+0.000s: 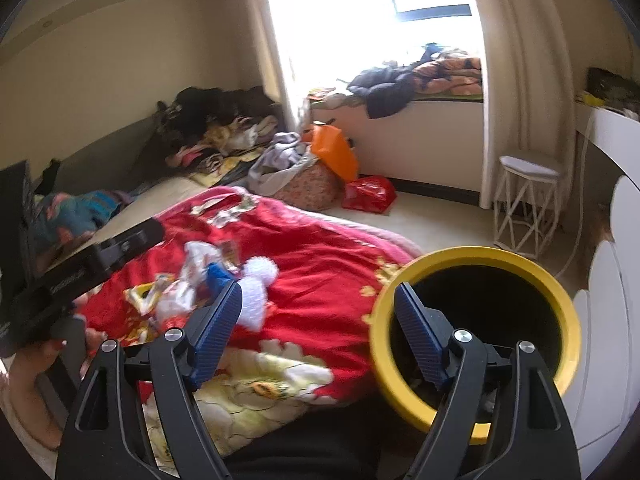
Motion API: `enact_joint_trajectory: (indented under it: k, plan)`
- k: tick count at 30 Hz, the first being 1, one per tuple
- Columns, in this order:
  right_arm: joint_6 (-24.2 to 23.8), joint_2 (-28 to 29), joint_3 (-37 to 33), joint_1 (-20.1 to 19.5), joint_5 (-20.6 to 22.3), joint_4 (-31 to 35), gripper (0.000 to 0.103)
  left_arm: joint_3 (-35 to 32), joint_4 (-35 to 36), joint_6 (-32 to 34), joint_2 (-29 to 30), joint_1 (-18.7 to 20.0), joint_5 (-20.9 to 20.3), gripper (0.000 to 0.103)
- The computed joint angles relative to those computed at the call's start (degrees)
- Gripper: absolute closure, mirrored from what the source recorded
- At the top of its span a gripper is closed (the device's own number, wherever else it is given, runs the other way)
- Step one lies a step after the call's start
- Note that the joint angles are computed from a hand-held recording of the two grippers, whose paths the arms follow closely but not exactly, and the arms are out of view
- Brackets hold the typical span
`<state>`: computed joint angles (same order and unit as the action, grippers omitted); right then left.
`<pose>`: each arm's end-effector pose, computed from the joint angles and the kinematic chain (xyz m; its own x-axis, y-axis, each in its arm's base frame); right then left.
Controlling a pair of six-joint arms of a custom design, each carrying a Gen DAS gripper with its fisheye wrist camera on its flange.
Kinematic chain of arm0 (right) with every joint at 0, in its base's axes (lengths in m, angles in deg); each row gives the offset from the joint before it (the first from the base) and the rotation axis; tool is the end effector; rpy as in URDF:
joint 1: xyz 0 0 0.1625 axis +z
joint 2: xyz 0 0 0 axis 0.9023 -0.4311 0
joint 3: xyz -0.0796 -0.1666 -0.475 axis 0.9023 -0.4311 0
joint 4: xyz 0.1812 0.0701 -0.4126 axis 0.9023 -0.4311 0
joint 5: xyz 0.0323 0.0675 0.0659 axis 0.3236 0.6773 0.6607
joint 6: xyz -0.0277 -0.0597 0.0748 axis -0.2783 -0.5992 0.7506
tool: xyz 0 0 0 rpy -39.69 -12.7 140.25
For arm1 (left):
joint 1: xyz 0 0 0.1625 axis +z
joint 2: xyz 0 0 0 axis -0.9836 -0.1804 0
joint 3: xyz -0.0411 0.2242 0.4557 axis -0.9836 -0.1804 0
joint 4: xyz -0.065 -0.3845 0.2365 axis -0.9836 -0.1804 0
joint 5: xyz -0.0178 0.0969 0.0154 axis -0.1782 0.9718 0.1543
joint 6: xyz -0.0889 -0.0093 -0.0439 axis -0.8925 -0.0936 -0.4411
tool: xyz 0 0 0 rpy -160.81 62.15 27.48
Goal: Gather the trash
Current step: 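Move both tools back over the trash pile on the bed, then grasp the white plastic bag with the left gripper while the right gripper grasps the long foam sleeve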
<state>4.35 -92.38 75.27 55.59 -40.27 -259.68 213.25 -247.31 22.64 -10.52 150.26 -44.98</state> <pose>0.3470 -0.4610 -0.0305 -0.8270 -0.0539 0.5597 -0.5093 0.4934 -0.7051 -0.0176 -0.5479 0.3163 -0.8274 0.2847 -0.4842 0.5597 0.4900 -0.6683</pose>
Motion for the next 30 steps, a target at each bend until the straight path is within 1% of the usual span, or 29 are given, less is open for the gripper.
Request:
enact_joint_trajectory:
  k: [6,12,19,25,30]
  plan:
    - [-1.5,1.4,-2.6,1.5,0.6,3.4,0.026,-0.8,-0.5,-0.1,-1.1,1.4,1.0,0.010]
    - [-2.2,2.5,-4.9,2.2,1.2,6.9,0.026,-1.5,-1.5,-0.4,-2.2,3.3,1.4,0.010]
    - [-2.5,3.9,-7.7,2.1,1.7,11.1,0.026,-3.1,0.3,-1.6,-3.3,5.9,1.8,0.010]
    - [-3.5,5.2,-10.5,1.9,1.9,13.8,0.026,-4.2,2.2,-2.1,-4.0,8.3,1.2,0.010]
    - [-3.2,5.9,-12.7,1.0,2.1,16.7,0.026,-5.3,5.9,-3.0,-3.9,10.1,1.0,0.010]
